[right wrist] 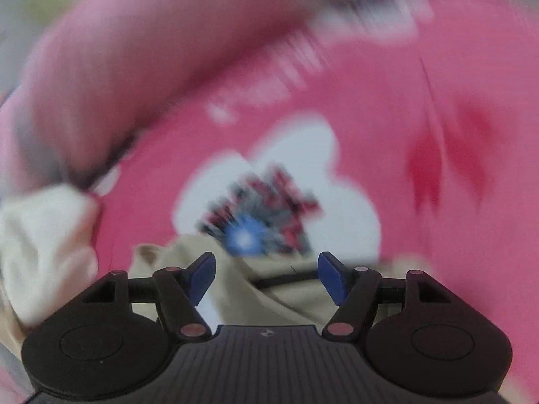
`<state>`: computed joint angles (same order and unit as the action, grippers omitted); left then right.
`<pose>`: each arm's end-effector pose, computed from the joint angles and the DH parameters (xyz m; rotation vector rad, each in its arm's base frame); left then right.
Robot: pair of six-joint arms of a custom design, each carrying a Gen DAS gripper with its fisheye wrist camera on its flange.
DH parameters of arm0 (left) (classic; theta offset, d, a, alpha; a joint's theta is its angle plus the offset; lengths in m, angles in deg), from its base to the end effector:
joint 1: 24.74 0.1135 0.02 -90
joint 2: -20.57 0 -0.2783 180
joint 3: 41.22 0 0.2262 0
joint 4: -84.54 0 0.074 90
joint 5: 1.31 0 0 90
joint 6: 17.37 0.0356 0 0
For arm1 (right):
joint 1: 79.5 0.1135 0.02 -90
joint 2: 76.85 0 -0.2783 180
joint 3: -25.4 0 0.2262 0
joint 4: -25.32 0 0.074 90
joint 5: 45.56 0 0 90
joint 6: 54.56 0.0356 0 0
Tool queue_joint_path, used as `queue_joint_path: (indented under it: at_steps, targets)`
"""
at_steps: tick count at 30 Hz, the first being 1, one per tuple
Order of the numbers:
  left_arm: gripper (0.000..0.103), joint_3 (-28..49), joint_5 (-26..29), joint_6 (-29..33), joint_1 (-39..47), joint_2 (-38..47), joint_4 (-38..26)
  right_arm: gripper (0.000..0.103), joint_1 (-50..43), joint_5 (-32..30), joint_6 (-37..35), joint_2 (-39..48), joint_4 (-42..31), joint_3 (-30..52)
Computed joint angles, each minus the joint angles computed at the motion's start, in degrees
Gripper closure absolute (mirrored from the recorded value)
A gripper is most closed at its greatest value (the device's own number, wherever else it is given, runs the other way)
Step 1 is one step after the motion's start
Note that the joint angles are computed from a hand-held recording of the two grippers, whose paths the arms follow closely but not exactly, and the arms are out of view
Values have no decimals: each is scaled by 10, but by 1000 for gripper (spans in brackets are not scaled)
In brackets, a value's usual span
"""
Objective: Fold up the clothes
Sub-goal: 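Grasp the hoodie zipper edge with the right gripper and lift it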
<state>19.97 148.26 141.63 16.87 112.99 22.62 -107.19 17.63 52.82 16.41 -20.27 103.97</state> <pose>0.1850 0.1232 0.1824 0.4873 2.1458 -0.7665 0.2794 -0.1285 0.2421 0.8237 2.4035 0.5414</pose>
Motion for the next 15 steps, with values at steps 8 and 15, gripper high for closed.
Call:
queue_joint_path:
  at_steps: [8,15]
  targets:
    - [68,4,1,6,2,6,-9,65,61,-61,-2,49,76,6]
    - [68,3,1,8,4,4,-10,96,172,90,-88,-108,164,-112]
